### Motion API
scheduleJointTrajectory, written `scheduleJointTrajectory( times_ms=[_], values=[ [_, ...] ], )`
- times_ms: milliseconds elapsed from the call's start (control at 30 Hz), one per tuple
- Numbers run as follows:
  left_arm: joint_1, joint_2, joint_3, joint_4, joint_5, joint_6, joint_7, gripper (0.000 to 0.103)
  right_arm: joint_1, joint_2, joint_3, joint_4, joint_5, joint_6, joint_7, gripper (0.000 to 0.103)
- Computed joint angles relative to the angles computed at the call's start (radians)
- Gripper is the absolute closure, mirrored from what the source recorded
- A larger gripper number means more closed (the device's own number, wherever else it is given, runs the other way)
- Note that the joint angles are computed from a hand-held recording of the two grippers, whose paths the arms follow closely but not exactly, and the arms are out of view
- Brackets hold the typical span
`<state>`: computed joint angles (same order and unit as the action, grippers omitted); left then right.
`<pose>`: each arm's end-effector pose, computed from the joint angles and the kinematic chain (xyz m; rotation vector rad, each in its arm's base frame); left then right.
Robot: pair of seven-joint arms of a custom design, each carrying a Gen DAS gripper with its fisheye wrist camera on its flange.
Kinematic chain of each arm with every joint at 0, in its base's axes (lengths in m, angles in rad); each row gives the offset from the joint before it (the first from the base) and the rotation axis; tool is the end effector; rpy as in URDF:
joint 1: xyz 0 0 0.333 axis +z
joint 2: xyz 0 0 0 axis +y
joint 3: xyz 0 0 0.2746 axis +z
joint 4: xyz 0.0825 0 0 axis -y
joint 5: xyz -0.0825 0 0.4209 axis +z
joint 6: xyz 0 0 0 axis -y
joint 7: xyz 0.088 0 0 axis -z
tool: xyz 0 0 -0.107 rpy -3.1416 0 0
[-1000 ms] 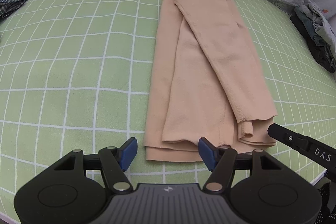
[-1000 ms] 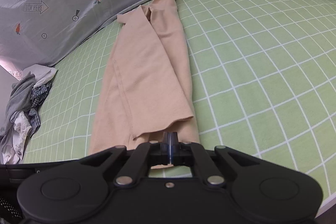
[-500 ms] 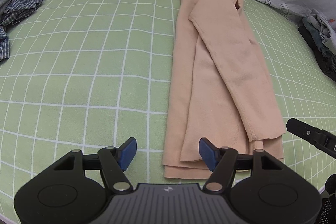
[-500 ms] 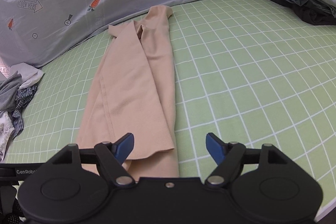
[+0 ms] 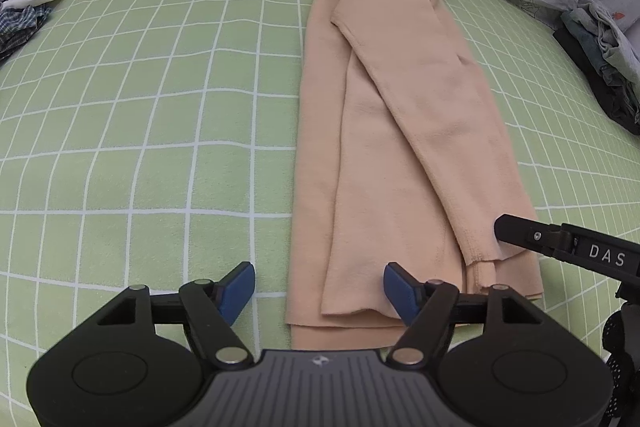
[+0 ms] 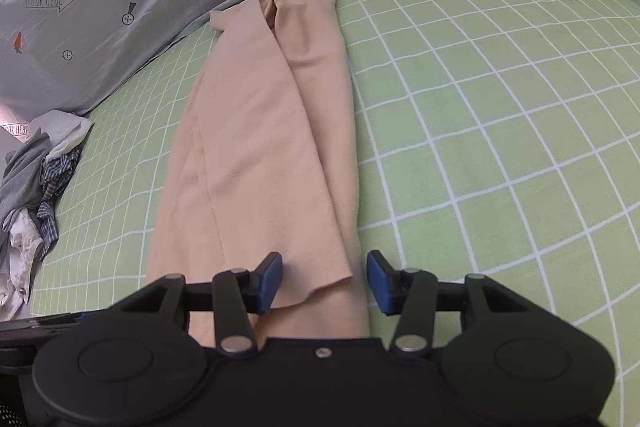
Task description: Fold clothes
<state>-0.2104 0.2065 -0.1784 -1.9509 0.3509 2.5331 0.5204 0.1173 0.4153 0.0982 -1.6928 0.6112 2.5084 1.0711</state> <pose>0.6049 -0.2484 0.3550 -2.3955 1.5503 -0.5258 0.6979 0.1419 0.3421 -2.0080 1.5258 -0.0150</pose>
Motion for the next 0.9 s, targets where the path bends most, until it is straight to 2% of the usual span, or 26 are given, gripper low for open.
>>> scheduleJointTrajectory(
  times_ms=[67,133,167,200,267,333,533,767,900],
  values=[
    [-0.007,0.003,0.001,0.001,0.022,0.005,0.001,0.031,0.002,-0.001,0.001,-0.004,-0.005,0.008,-0.011,0.058],
    [-0.013,0.005,0.002,0.001,0.045,0.012,0.001,0.035,-0.001,0.002,0.001,-0.001,-0.005,0.004,-0.019,0.071],
    [-0.015,0.004,0.002,-0.002,0.053,0.020,0.002,0.046,-0.003,0.003,0.001,0.001,-0.005,0.002,-0.023,0.077],
    [-0.014,0.003,0.002,-0.006,0.054,0.029,0.007,0.052,-0.010,0.007,0.004,0.009,0.002,-0.014,-0.033,0.088],
    [-0.009,-0.003,0.000,-0.019,0.043,0.058,0.017,0.074,-0.020,0.012,0.008,0.018,0.016,-0.041,-0.051,0.090],
    [0.009,-0.013,-0.009,-0.050,-0.022,0.122,0.028,0.088,-0.021,0.007,0.008,0.015,0.022,-0.048,-0.059,0.092],
    [0.004,-0.058,-0.015,-0.083,-0.048,0.114,0.039,0.090,-0.026,-0.046,0.005,-0.029,0.048,-0.074,-0.091,0.093],
    [0.010,-0.210,-0.021,-0.189,-0.041,0.208,0.051,0.090,-0.064,-0.145,-0.004,-0.073,0.195,-0.148,-0.197,0.094],
    [0.032,-0.264,-0.021,-0.206,0.024,0.268,-0.036,0.090,-0.072,-0.149,-0.017,-0.035,0.281,-0.187,-0.231,0.094]
  ],
)
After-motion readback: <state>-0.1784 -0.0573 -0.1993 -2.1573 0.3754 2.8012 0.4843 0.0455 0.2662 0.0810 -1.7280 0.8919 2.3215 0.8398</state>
